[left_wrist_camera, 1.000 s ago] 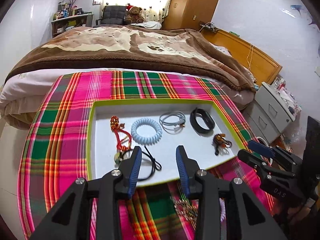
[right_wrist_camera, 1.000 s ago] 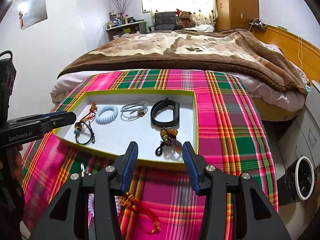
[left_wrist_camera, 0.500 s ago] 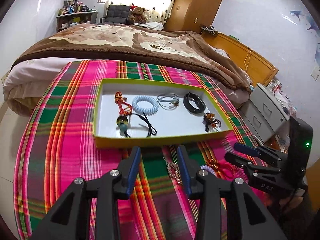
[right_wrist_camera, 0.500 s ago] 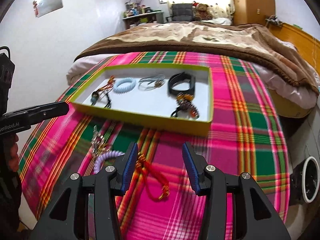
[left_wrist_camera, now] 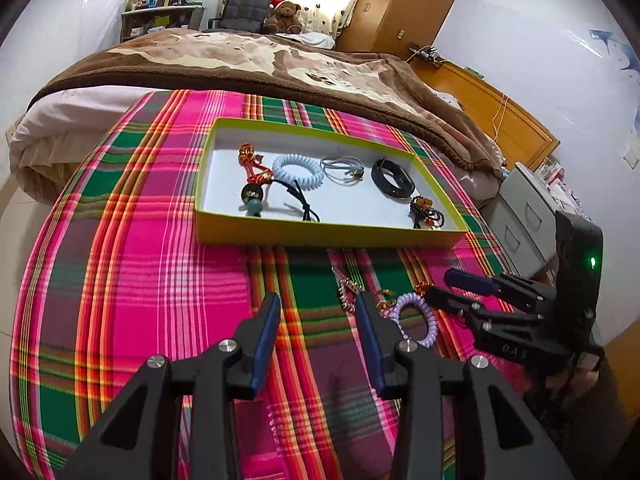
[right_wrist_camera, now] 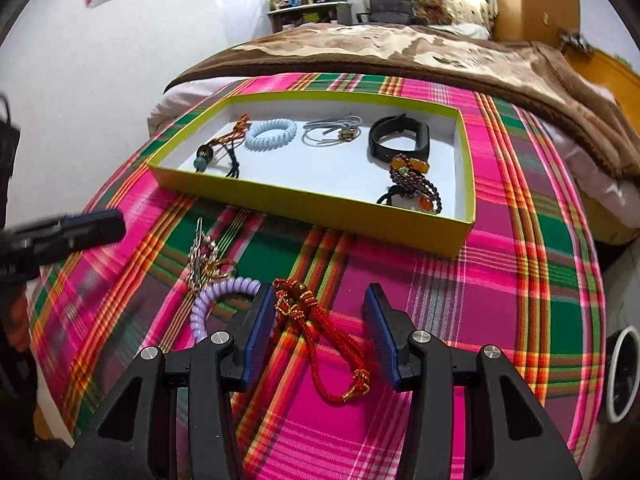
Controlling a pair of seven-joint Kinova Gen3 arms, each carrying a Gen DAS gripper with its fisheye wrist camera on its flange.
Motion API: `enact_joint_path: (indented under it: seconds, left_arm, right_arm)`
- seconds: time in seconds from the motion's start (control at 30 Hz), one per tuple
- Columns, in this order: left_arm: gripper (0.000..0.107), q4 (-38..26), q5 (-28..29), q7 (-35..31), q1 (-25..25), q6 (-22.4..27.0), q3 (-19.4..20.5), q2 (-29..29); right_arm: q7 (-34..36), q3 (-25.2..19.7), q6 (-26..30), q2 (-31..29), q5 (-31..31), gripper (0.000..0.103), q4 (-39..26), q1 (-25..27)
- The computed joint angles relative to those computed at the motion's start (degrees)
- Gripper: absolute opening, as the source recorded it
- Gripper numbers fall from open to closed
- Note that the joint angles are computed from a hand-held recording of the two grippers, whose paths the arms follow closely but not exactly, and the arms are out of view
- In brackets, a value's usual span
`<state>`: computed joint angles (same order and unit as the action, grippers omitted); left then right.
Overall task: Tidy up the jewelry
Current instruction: 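Move both open grippers back to the jewelry pile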
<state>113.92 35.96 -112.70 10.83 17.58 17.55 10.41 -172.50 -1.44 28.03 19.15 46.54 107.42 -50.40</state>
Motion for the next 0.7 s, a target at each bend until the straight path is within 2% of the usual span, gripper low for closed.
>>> enact_joint_path:
  seconds: [0.13,0.23,0.4,0.53,0.57,0.6,0.7]
  left_arm:
    - [0.040,0.59,-0.01,0.12,0.24,-0.06,-0.22,-0.34]
    - [0.040,0.77,-0.26,0.54,0.52,0.03,-0.49,-0.28]
    - [0.040,0.83,-0.25,0.72,0.61,0.32,-0.54,-0.22]
    - [0.040,0.20,-2.31,2.81,1.67,0.99,-1.08,0.12]
    - [0.040,0.00,-2.76,3.07,1.93,1.13,-1.06,0.27]
    - [0.040,-0.33,-3.26,3.31,2.26,1.28,-1.01,0.58]
    - [0.041,-1.58,-5.16,5.07,3.49,1.87,-1.06,1.57]
  right_arm:
    - [-3.93,1.01,-0.52,-0.72,1.26,0.047,1.46,-0.51]
    - [-5.89,0.65,1.92,-0.84,2.32,0.047,1.38,-0.94]
    - [-0.85,-2.10,3.85,0.72,1.42,0.047,-1.19,0.41]
    - [1.16,-1.80,7.40,2.24,1.34,0.047,-3.37,-1.11]
    - [0.60,-1.59,6.99,2.07,1.41,0.045,-3.02,-1.14]
    - [-0.15,-1.27,7.52,2.02,1.73,0.035,-2.88,-1.55]
    - [-1.81,-1.72,8.66,1.52,1.51,0.016,-2.53,-1.11]
